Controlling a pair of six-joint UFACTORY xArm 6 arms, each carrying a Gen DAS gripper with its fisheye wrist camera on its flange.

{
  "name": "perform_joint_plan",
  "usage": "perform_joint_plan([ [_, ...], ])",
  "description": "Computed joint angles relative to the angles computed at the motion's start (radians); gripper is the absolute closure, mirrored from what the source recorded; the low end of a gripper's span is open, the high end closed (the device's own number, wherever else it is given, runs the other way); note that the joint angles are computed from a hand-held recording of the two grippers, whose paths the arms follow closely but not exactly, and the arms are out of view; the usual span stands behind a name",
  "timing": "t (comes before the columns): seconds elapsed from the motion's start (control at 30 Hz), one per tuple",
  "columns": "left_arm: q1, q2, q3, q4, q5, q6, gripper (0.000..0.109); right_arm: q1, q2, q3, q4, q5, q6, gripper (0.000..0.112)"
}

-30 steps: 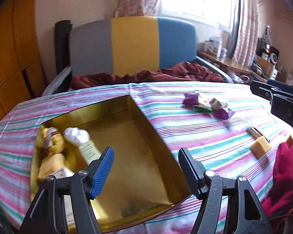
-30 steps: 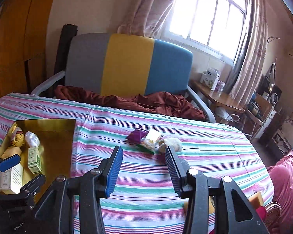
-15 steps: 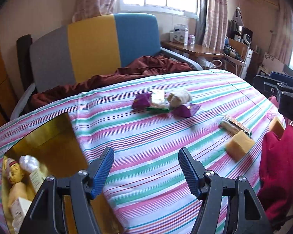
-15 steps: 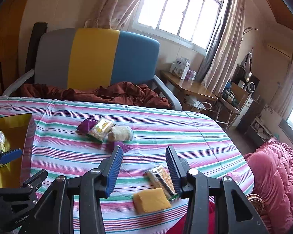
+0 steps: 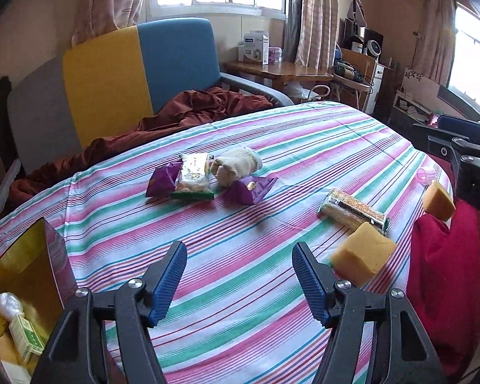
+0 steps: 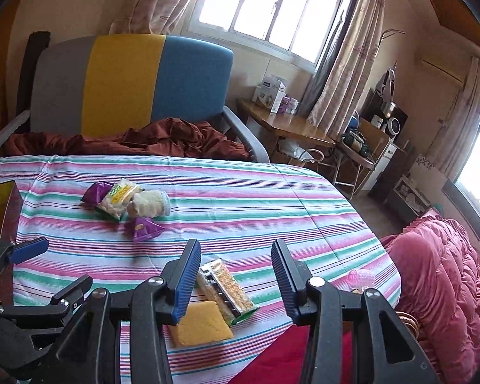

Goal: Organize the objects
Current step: 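Move both tools from the tray toward the yellow sponge and cracker packet, then grasp the yellow sponge with the left tool while the right tool grasps the cracker packet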

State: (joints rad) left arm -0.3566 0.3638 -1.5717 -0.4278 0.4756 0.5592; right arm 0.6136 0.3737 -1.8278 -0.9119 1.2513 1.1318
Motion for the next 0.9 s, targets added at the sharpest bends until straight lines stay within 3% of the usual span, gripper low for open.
perform_joint_plan([
  [0.43,-0.027,0.074,-0.09,-0.015,0.067,0.005,0.039,-0.075,-0.052,0.104,0.089,-0.048,-0.054,0.066],
  [0.6,-0.023,0.079,-0.11,-0.131,0.157,0.09,0.039,-0.192,-0.121,0.228,0.323,-0.212,-0.123,0.066],
  [0.7,-0.028,0.067,-0.102,-0.208,0.198,0.16,0.033,-0.262,-0.154,0.302,0.489,-0.323,-0.177,0.066],
  [0.9,-0.073,0.071,-0.098,-0.24,0.226,0.257,0.019,-0.305,-0.108,0.27,0.631,-0.35,-0.28,0.066],
])
